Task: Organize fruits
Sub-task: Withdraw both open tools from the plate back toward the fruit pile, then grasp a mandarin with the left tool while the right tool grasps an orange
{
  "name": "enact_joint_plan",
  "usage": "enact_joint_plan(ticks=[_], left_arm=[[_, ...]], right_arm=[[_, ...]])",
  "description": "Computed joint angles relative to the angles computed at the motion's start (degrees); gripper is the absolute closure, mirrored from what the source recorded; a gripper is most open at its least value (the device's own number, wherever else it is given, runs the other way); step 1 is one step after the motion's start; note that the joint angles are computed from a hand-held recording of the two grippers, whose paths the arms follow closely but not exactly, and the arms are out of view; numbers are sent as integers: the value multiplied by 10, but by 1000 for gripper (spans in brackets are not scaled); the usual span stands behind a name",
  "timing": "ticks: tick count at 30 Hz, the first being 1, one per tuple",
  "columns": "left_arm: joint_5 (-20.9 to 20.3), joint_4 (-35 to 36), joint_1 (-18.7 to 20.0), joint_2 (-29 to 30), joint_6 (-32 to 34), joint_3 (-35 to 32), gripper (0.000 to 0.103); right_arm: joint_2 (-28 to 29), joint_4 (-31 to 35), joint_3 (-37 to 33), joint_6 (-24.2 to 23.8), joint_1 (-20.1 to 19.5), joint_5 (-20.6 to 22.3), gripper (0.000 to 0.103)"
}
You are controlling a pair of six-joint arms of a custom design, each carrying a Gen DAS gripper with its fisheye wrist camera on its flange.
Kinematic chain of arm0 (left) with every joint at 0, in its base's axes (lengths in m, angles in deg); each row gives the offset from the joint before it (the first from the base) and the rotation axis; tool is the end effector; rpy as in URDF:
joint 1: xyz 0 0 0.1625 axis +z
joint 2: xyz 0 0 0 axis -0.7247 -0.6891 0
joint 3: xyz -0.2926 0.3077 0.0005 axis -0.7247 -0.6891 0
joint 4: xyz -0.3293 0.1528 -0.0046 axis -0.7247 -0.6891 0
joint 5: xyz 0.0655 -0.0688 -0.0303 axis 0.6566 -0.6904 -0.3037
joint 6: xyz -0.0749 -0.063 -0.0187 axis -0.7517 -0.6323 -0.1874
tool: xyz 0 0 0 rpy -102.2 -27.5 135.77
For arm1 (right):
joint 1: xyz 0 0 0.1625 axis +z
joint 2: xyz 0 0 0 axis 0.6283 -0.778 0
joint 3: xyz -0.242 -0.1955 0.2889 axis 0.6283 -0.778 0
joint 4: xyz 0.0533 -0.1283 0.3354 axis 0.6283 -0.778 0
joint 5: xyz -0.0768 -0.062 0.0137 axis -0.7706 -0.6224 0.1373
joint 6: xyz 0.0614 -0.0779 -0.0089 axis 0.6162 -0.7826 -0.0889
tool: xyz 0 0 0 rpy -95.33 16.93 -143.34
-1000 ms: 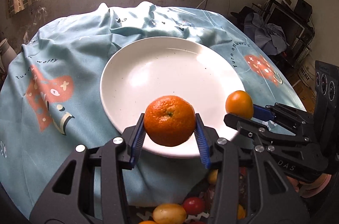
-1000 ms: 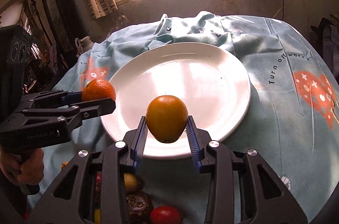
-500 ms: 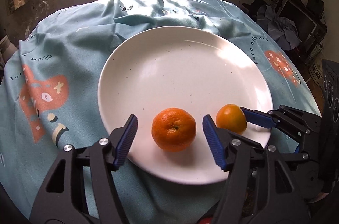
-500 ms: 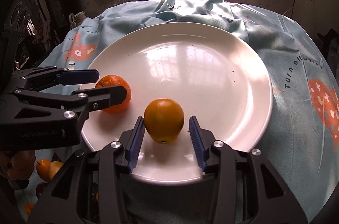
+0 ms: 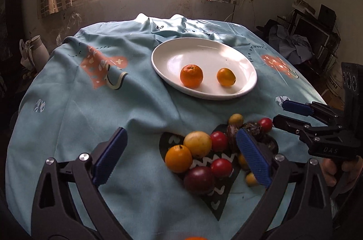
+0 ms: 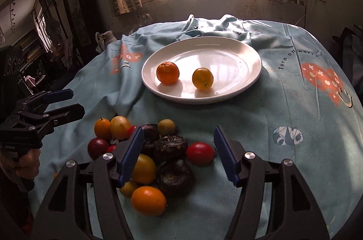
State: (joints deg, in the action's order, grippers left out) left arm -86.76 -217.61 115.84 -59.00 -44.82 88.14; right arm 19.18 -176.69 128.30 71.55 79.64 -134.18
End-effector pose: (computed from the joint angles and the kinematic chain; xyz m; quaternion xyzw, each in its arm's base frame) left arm -0.0779 -0.6575 0.3157 0.4264 0.8675 -0.2069 0.1511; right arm 0.3637 -0.5473 0.0377 0.0348 -0.8710 0.3948 0.2902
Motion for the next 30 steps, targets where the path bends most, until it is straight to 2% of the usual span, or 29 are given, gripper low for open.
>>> enact_joint_plan(ticks=[5,11,14,17,21,24,30], left_arm=[[-15,-49,23,-76,30,109,4],[-23,-33,36,-123,68,163,4],[-18,-21,42,-121,70,165,4],[-38,-12,48,-123,70,158,4],[-29,12,46,-115,69,149,4],[-29,15,44,-116,81,153,4],[-27,19,41,-116,88,156,4]], right_arm=[[8,42,25,19,23,-4,38],[10,86,29,42,25,5,38],[6,100,34,59,19,15,38],[0,102,42,69,13,29,45],[-5,113,47,83,7,44,49],[-8,108,51,86,3,56,53],[-2,120,38,76,-1,58,53]])
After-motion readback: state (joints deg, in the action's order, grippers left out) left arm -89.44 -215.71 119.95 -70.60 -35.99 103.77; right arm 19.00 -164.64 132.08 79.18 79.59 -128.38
